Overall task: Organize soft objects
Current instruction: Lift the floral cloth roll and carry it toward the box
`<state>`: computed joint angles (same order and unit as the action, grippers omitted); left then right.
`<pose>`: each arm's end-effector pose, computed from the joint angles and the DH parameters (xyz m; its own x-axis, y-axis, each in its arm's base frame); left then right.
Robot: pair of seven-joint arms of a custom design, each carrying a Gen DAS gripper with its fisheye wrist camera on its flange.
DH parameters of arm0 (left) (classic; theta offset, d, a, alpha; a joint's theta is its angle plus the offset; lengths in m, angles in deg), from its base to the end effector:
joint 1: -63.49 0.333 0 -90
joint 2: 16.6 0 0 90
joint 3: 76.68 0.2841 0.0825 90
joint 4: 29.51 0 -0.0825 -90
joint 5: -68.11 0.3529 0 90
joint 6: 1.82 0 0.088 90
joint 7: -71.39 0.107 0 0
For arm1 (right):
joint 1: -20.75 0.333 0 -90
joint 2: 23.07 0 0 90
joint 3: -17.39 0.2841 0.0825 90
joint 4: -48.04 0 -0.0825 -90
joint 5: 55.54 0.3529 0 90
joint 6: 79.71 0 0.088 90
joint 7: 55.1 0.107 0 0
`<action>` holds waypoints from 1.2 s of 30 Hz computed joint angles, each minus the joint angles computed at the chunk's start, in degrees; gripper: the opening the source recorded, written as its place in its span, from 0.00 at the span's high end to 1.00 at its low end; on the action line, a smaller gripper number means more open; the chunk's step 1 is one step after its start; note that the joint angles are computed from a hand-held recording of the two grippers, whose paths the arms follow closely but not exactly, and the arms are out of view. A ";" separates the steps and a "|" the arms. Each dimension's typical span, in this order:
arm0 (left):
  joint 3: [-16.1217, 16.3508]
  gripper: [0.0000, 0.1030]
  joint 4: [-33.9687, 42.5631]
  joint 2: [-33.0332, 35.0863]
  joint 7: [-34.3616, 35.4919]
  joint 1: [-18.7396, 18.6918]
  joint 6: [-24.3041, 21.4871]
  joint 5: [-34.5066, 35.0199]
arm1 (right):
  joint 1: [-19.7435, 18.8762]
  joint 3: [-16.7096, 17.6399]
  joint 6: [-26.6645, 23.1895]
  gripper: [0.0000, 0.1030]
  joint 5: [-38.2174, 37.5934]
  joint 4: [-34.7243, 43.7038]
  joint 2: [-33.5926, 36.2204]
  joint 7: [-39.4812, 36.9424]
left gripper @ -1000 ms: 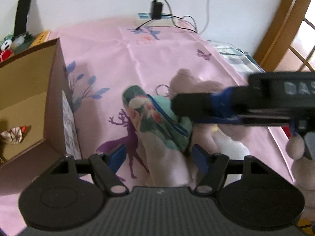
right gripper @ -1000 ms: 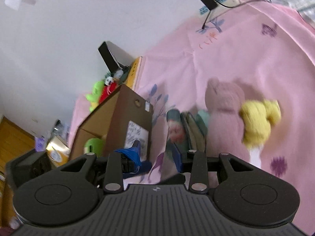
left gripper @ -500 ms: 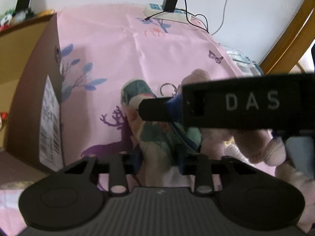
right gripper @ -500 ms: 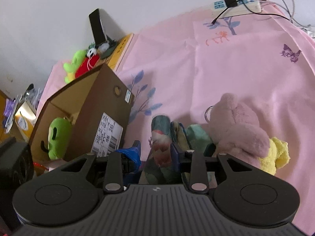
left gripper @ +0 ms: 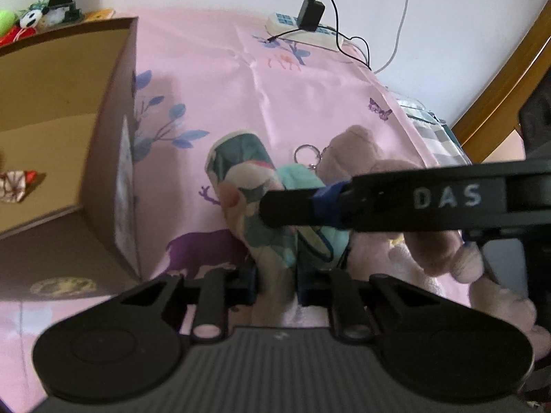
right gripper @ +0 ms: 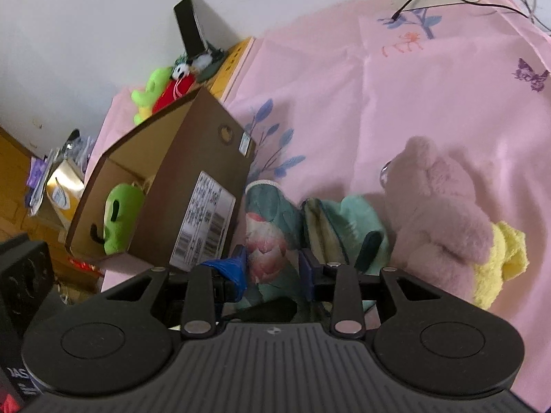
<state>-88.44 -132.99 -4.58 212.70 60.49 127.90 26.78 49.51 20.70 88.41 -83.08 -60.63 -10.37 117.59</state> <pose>0.5853 -0.1644 0.4432 -0.7067 -0.6287 0.3244 -0.6828 0.4860 -0.5456 0.5124 0.3530 0.4639 -0.2081 -0.7834 -0.5856 -0.7086 0.5335 -0.4618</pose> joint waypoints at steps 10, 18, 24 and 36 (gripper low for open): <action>1.21 0.86 -1.31 -3.18 3.58 1.58 -3.28 -1.90 | -5.34 7.66 8.30 0.82 18.23 -1.63 1.76 -10.11; 2.78 0.86 -0.78 -6.31 12.09 3.23 -8.96 -7.26 | 5.00 -2.76 11.89 0.83 12.60 -4.50 -2.48 -1.62; 4.12 0.86 3.29 -6.14 20.56 5.13 -12.36 -12.46 | 15.76 -15.41 7.67 0.83 -12.91 3.46 -1.93 21.36; 2.36 0.86 26.39 8.81 26.49 11.32 -13.74 -13.07 | 9.41 -7.87 -3.28 0.83 -14.19 39.87 19.60 13.64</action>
<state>-86.08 -106.60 4.23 239.19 71.81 114.15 13.71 58.92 12.83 85.13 -97.27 -20.75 9.24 131.24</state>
